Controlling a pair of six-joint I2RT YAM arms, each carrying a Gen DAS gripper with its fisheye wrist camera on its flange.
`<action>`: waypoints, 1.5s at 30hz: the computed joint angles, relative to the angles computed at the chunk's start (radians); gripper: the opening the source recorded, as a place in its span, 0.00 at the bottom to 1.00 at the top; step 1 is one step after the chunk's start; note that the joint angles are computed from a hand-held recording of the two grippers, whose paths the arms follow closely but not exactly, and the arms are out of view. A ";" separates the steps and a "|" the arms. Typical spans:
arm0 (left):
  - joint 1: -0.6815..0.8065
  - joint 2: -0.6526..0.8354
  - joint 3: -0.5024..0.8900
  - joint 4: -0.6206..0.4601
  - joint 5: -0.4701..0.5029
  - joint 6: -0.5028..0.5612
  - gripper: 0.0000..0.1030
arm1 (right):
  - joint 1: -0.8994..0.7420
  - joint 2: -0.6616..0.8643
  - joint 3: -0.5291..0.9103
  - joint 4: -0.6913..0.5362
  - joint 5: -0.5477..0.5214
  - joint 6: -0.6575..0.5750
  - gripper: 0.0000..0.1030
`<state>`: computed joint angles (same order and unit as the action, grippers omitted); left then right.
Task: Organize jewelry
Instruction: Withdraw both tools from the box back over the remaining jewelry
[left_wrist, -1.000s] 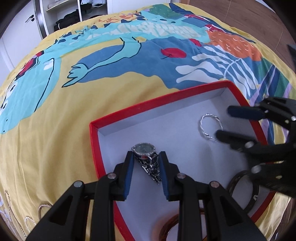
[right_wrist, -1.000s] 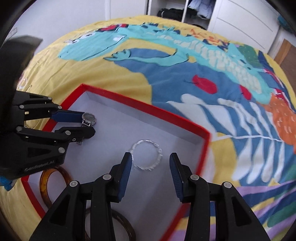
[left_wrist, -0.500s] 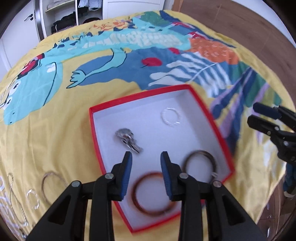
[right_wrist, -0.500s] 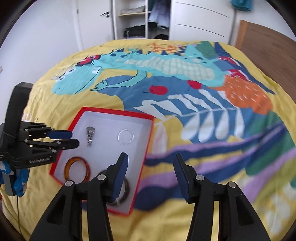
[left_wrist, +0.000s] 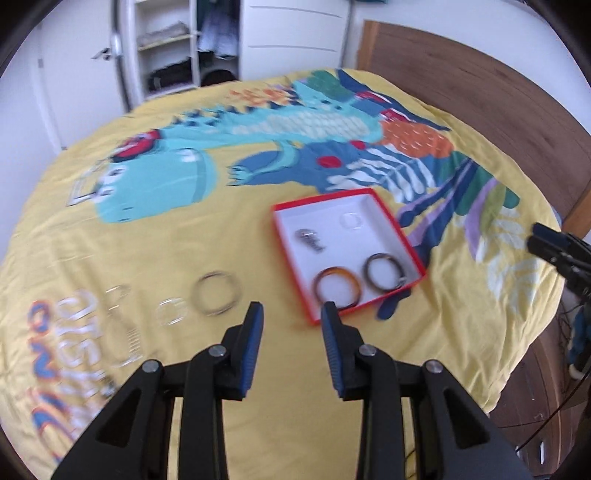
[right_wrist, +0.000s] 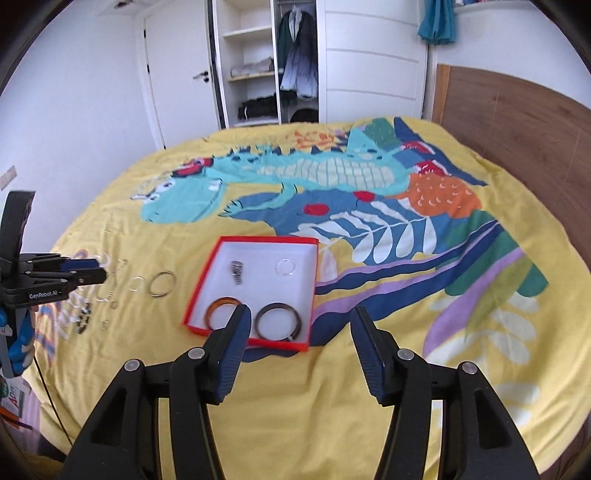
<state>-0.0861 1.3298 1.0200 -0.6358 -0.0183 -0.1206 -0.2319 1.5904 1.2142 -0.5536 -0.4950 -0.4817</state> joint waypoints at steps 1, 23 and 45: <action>0.027 -0.050 -0.020 -0.022 -0.007 0.015 0.30 | -0.009 -0.041 -0.020 -0.013 -0.010 -0.006 0.54; 1.625 -0.472 0.146 -0.788 0.788 1.080 0.42 | -0.078 -0.571 -0.163 -0.262 -0.229 0.007 0.54; 1.490 -0.498 -0.263 -0.406 0.608 0.880 0.43 | 0.297 -0.526 -0.377 0.017 0.011 0.249 0.54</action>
<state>1.4036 0.8314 0.7569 -1.0413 0.5901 0.7594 0.0654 1.0641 0.8369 -0.5366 -0.4836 -0.2330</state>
